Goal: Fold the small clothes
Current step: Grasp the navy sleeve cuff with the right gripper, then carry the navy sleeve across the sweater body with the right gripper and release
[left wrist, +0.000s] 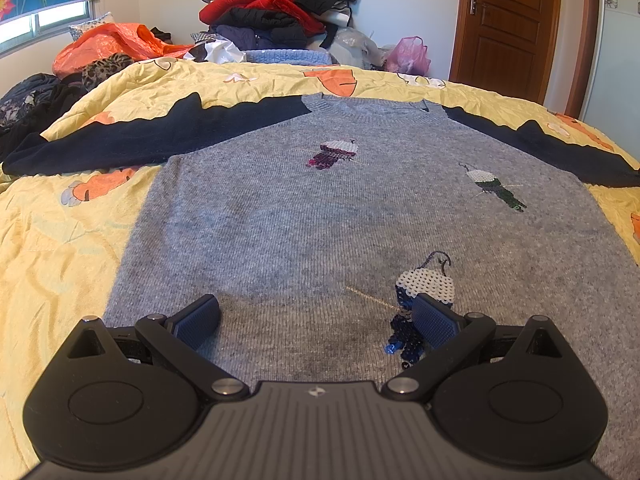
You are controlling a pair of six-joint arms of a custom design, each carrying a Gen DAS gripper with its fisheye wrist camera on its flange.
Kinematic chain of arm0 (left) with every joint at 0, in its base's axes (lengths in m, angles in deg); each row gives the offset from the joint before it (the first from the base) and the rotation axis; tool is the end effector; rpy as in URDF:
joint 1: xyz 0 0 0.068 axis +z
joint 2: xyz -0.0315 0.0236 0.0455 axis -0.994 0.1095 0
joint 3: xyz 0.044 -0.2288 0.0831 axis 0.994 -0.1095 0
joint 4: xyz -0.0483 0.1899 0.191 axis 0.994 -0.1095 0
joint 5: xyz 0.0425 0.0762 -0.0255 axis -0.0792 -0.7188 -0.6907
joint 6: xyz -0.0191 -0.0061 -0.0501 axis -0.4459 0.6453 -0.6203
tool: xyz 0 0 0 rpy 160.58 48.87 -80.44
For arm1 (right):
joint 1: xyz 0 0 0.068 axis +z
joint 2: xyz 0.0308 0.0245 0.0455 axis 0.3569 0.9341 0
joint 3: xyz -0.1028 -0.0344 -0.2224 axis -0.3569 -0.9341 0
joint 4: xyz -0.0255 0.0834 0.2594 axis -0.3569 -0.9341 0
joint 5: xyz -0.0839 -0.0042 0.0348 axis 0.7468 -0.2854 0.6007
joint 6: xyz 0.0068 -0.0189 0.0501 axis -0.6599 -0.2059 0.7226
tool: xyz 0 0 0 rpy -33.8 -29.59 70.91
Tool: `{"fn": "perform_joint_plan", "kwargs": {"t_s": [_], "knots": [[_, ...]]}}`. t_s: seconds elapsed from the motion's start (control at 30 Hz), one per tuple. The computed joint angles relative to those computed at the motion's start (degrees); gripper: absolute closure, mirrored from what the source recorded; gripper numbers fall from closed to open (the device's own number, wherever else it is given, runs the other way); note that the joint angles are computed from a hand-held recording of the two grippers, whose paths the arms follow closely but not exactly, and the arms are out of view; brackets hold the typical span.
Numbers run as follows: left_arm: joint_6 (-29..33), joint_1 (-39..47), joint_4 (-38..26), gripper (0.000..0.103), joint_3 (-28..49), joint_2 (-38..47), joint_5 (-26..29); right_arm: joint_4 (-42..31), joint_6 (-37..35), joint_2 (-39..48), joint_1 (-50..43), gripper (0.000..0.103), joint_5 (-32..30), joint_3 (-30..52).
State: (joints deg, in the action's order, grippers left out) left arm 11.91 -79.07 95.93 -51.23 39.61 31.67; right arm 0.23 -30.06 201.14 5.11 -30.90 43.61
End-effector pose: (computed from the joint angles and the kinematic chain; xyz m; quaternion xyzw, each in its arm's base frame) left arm 0.1717 0.0135 0.0610 -0.0356 0.9101 0.0101 0.4128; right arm 0.4064 -0.1114 0.0161 0.4111 0.7633 0.1619 0.4713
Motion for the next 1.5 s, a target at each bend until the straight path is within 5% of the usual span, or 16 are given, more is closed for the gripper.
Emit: {"fn": "perform_joint_plan", "kwargs": {"t_s": [0.2,0.4,0.73,1.0,1.1,1.2,1.33,1.43,1.5], "knots": [[-0.03,0.03,-0.05,0.000,0.00,-0.06,0.07,5.84,-6.62,-10.87,6.16,0.087,3.45,-9.75],[-0.23,-0.15,-0.29,0.000,-0.52,-0.84,0.03,6.97,-18.25,-19.04,27.30,0.087,5.26,-11.28],[0.49,1.55,2.65,0.000,-0.11,2.39,1.86,-9.88,-15.19,2.47,51.37,0.087,6.73,17.36],[0.05,3.18,2.56,0.000,-1.02,0.89,4.07,-13.60,-9.80,5.24,56.20,0.086,8.13,17.76],[1.61,4.56,-0.72,0.000,-1.16,-1.84,5.62,-9.90,-7.58,0.54,55.46,0.063,7.56,10.66],[1.41,5.90,-10.68,0.000,0.72,-8.11,6.51,3.54,-5.64,-8.32,55.49,0.039,8.67,-6.00],[-0.13,12.70,-13.70,0.000,10.54,-3.37,20.93,15.37,-2.95,-15.97,55.06,0.037,9.27,-23.62],[-6.79,17.17,-6.04,0.000,21.67,13.91,36.79,18.28,-1.78,-15.97,55.79,0.037,13.17,-28.16],[-15.60,17.39,1.02,0.000,27.80,24.65,40.57,16.80,-0.47,-14.77,55.33,0.037,12.42,-27.84]]}}
